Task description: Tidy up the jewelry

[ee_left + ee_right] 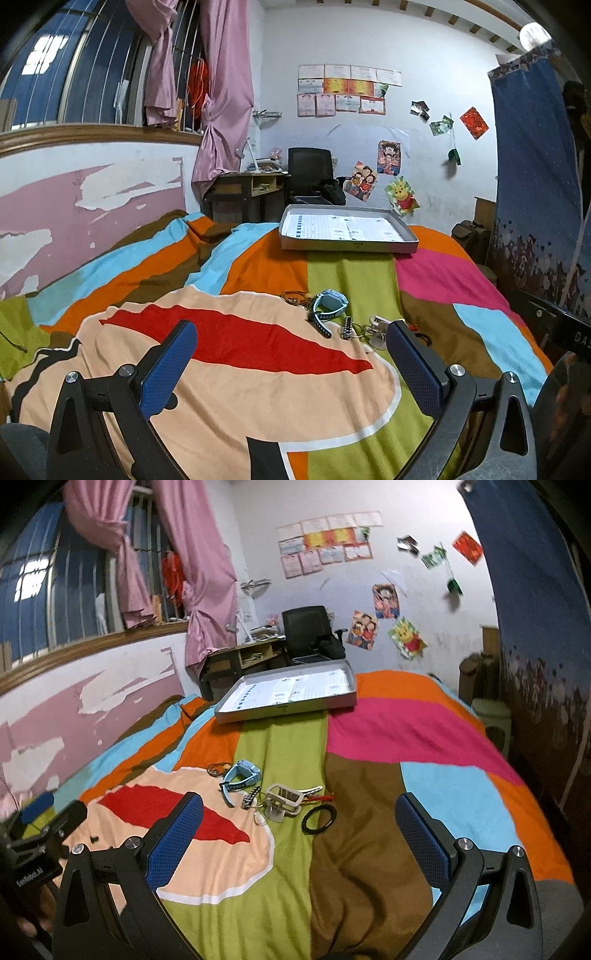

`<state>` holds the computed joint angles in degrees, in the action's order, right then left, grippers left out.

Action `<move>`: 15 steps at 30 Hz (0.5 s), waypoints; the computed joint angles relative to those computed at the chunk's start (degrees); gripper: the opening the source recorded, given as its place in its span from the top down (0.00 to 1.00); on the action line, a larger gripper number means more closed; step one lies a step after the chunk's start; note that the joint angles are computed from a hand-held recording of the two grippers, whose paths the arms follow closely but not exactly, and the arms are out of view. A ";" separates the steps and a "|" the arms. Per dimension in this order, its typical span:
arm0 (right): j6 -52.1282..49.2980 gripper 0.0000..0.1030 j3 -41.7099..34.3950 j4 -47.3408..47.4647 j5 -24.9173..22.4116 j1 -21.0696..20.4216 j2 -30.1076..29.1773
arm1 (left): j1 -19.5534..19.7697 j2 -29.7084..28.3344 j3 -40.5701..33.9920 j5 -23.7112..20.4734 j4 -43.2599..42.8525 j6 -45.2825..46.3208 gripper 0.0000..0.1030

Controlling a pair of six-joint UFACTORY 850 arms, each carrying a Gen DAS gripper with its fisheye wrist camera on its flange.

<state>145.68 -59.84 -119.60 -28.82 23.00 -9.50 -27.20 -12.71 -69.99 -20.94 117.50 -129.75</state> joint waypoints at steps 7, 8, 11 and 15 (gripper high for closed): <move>9.30 0.01 -1.57 -7.28 2.07 -1.71 -2.15 | 2.21 -5.00 -7.08 4.04 -2.36 5.81 0.00; 8.26 0.01 -2.39 -7.05 2.08 -1.74 -2.75 | 2.69 -6.04 -8.65 4.65 -3.55 8.20 0.00; 4.26 0.01 -5.18 -6.54 2.68 -2.15 -4.38 | 3.98 -9.38 -13.53 7.26 -9.24 14.87 0.00; 1.80 0.01 -9.92 -7.40 5.09 -3.78 -6.65 | 5.17 -14.58 -20.69 10.19 -19.82 24.13 0.00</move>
